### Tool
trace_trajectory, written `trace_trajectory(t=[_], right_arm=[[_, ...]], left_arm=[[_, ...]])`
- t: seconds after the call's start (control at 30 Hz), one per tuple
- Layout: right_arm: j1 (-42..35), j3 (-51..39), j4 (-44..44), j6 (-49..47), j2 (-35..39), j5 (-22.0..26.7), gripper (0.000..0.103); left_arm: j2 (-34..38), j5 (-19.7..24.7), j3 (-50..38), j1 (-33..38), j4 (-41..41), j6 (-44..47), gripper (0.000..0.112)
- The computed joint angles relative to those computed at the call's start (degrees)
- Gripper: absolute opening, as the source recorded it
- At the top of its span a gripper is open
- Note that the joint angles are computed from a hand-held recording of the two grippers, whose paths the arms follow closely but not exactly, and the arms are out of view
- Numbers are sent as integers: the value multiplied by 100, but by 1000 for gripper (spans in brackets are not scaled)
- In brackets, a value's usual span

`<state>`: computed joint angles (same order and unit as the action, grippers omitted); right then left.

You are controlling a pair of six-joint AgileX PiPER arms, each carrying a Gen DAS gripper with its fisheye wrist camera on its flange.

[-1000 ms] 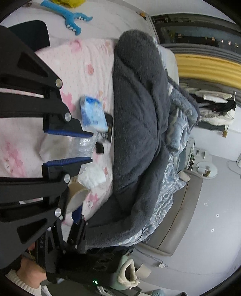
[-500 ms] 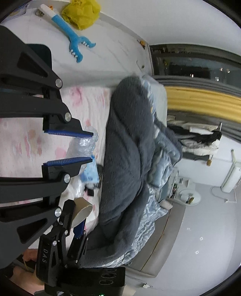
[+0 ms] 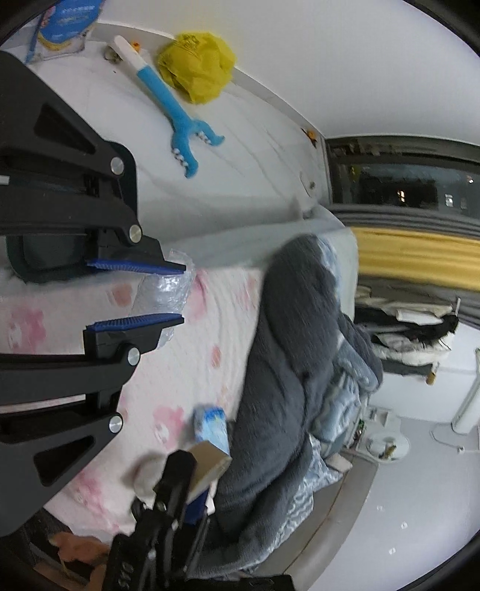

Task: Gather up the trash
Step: 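Carry the tape core and plastic wrap over the dark green trash bin with both grippers, then open the left gripper to drop the plastic wrap while the right gripper drops the tape core into the bin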

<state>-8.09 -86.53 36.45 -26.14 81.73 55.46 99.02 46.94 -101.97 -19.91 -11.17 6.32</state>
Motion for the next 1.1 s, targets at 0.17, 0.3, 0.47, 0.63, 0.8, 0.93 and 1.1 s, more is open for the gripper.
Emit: trace_trajectory(t=[0.17, 0.3, 0.47, 0.63, 0.8, 0.93, 1.1], right_arm=[[598, -212, -272, 363, 224, -112, 44], [1020, -398, -587, 685, 434, -134, 44], [1442, -637, -855, 1049, 731, -145, 44], [1740, -808, -1103, 1350, 949, -88, 44], [1980, -976, -1299, 1613, 1153, -79, 44], [2137, -1059, -1448, 1809, 1307, -85, 44], [2348, -1179, -1653, 2048, 1517, -85, 44]], left_arm=[[-4, 39, 222, 339, -65, 165, 23], [4, 98, 378, 554, -51, 265, 23], [57, 212, 506, 747, 64, 338, 23], [243, 340, 622, 994, 113, 403, 23], [541, 715, 526, 1210, 28, 483, 23], [743, 1020, 484, 1310, 159, 477, 23], [897, 1347, 468, 1521, -83, 614, 26]])
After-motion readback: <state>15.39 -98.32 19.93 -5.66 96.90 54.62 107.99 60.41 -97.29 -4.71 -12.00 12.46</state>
